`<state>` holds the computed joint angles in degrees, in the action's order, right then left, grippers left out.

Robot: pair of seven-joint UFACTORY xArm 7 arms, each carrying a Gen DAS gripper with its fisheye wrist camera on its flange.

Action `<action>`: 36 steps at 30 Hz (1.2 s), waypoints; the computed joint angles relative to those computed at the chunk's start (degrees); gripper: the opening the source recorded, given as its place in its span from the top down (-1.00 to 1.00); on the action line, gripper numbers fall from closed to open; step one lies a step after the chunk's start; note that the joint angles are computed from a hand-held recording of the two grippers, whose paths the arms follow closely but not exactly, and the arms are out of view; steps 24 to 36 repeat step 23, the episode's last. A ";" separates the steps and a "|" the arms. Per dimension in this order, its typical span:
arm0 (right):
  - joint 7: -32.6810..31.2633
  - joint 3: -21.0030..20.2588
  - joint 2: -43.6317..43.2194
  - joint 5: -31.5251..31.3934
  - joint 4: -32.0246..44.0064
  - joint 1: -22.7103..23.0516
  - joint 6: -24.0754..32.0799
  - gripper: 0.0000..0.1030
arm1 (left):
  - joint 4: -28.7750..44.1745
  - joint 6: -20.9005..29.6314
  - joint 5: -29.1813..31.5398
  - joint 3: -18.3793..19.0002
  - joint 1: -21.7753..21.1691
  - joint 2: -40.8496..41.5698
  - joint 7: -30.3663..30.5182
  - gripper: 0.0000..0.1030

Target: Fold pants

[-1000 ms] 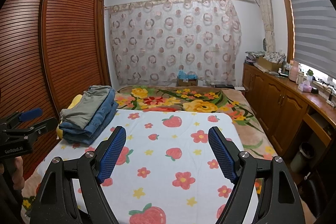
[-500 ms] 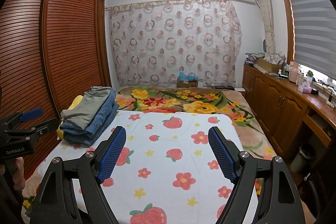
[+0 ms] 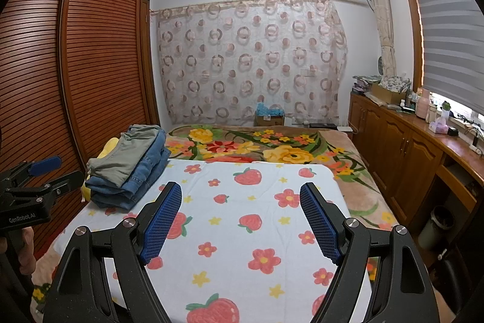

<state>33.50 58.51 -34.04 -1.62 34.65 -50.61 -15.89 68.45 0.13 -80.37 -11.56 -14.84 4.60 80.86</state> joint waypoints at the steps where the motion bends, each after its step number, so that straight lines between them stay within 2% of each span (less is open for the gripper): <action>1: -0.02 0.00 0.00 0.02 0.00 0.00 0.00 -0.60 | 0.06 0.09 -0.26 -0.02 0.04 0.00 0.24 -0.72; 36: -0.06 0.62 -0.22 0.37 -0.04 -0.56 -0.22 -0.60 | 0.12 -0.04 -0.59 0.03 -0.12 0.02 0.55 -0.72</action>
